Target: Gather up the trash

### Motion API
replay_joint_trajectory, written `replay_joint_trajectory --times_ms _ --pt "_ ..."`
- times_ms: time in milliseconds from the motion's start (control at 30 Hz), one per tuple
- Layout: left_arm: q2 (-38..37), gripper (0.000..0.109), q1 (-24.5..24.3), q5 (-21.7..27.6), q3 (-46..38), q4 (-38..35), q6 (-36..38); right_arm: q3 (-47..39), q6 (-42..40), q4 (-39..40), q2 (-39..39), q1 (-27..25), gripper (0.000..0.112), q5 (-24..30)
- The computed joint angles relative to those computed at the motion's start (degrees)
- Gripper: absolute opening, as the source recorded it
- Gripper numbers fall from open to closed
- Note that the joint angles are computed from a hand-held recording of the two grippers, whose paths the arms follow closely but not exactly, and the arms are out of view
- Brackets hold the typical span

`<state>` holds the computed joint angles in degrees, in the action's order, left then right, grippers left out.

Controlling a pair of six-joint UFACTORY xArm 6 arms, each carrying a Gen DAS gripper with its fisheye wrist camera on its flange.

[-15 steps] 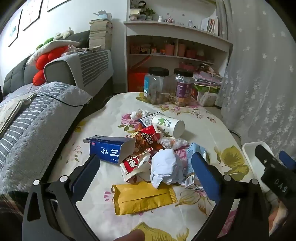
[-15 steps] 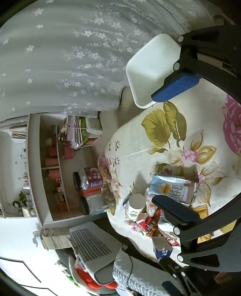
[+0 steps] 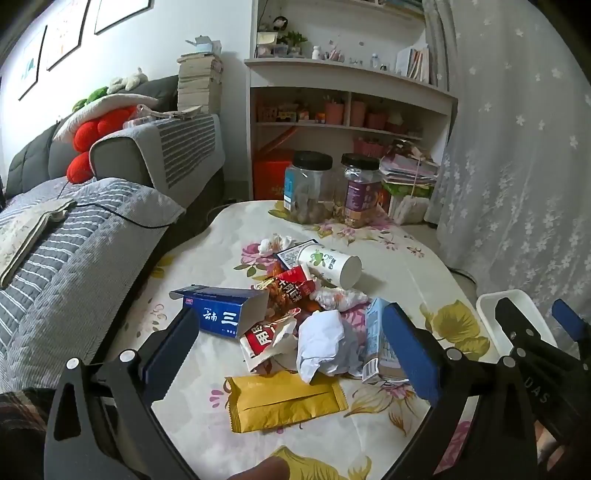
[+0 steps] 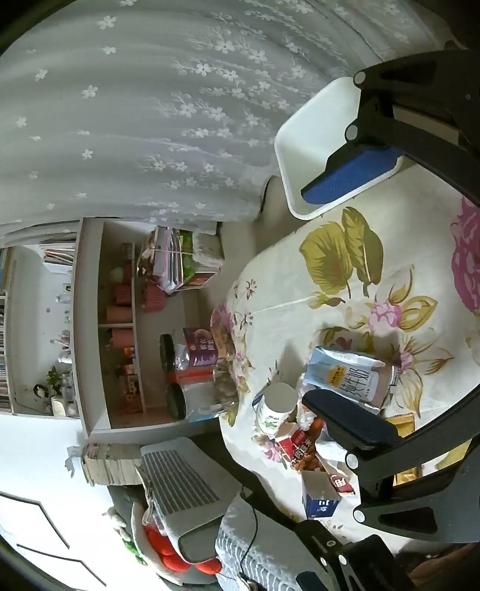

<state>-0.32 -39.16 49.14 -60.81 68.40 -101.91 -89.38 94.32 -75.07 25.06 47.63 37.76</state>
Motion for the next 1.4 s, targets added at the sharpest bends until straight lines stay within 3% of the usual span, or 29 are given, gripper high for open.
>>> replay_joint_trajectory --times_ms 1400 --pt "-0.6 0.096 0.42 -1.37 1.59 -0.62 -0.43 0.84 0.72 -1.14 -0.38 0.4 0.096 -0.49"
